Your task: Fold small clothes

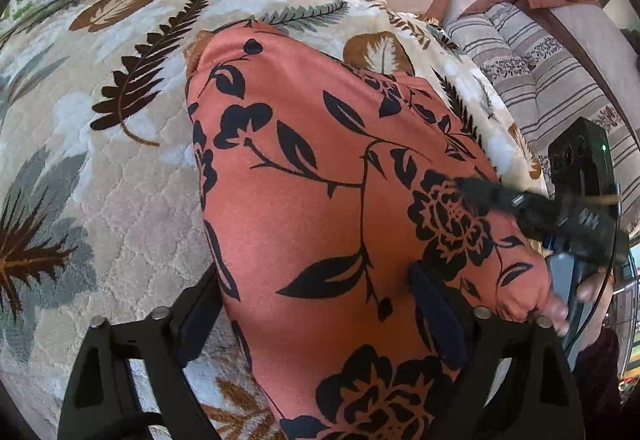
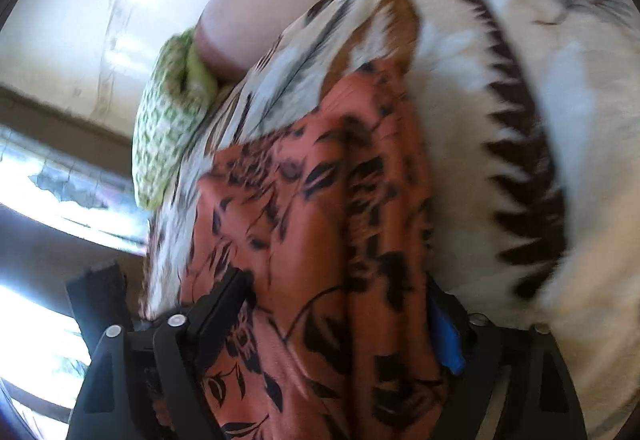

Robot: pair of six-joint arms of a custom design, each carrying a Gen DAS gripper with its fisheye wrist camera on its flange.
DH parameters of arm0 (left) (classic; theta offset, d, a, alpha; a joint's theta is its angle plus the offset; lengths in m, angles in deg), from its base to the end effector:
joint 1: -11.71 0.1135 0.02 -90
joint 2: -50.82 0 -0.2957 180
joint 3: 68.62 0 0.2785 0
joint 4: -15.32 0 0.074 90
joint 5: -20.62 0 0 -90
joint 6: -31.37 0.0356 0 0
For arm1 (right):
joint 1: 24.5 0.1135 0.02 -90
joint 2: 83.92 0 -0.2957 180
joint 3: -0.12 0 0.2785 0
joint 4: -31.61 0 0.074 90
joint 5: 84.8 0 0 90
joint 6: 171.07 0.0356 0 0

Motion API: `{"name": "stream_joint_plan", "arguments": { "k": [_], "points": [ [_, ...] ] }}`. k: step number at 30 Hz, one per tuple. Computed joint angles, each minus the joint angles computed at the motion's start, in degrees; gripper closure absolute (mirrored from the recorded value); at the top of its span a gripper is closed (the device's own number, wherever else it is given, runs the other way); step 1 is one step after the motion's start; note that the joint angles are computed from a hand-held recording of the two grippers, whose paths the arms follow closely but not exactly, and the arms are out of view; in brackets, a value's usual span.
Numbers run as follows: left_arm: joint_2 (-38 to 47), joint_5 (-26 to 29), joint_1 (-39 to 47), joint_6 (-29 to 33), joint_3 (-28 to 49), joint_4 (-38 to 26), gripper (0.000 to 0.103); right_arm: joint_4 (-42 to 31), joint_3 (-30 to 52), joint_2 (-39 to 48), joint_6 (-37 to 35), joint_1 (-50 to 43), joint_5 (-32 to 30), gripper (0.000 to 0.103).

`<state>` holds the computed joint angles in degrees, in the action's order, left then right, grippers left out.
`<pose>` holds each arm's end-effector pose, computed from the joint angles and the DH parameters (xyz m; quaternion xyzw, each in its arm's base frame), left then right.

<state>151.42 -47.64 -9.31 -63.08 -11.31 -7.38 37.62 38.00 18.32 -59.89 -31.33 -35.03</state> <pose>0.2946 -0.1273 0.1154 0.1772 0.9449 -0.2249 0.1586 0.2572 -0.0077 0.0653 0.1276 0.8993 0.3603 0.2127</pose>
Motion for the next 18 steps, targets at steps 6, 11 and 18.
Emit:
{"name": "stream_joint_plan", "arguments": {
  "k": [6,11,18],
  "points": [
    [-3.48,-1.13,0.82,-0.10,-1.02,-0.34,0.053,-0.67,-2.53,-8.18,1.78,7.34,10.50,0.052],
    [-9.72,-1.20,2.09,0.79,-3.07,-1.54,0.061,-7.28,-1.92,-19.73,2.77,14.41,17.73,0.053],
    [-21.11,-2.02,9.63,4.12,-3.30,-9.01,0.061,-13.74,2.51,-28.61,5.69,24.45,24.53,0.053]
  ]
}}
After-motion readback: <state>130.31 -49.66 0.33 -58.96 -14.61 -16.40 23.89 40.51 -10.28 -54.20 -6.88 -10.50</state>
